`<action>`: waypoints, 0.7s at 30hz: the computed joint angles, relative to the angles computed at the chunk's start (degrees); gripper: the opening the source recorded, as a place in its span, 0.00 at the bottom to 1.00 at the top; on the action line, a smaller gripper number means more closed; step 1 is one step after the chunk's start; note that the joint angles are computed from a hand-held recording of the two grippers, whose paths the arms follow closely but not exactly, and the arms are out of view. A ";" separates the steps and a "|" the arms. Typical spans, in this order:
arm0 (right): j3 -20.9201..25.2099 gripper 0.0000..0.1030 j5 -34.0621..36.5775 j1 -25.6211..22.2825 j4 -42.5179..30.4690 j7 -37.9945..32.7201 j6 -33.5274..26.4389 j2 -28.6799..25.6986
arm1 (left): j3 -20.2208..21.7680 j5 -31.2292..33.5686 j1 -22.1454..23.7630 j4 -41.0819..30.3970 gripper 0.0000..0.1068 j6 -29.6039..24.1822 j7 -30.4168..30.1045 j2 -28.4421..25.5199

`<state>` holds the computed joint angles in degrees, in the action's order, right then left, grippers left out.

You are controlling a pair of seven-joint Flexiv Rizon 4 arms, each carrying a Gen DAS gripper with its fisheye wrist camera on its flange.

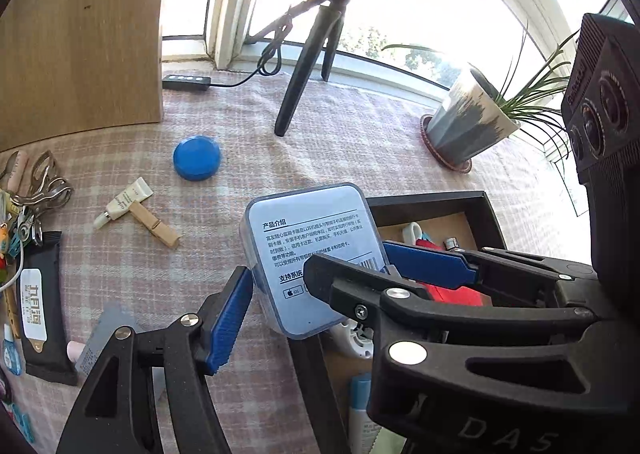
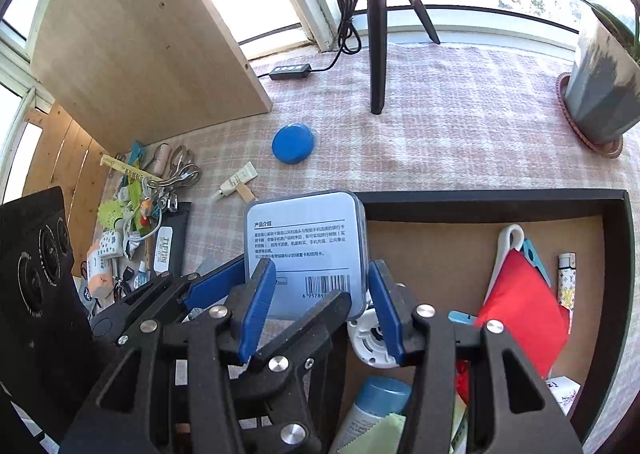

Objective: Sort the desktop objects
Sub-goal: 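Carry the tin box into the tray and open both tools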

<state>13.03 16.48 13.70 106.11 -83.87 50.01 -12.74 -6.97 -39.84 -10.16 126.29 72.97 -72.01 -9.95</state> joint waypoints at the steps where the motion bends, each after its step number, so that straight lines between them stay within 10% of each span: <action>1: -0.39 0.47 0.02 -0.55 0.74 0.14 0.10 0.66 | -0.59 0.00 -0.25 -0.86 0.59 -0.78 0.30 -0.54; 21: -4.10 0.46 0.82 -4.93 6.53 1.24 0.58 6.83 | -0.83 7.50 -2.32 -7.08 0.58 -8.98 -1.08 -2.80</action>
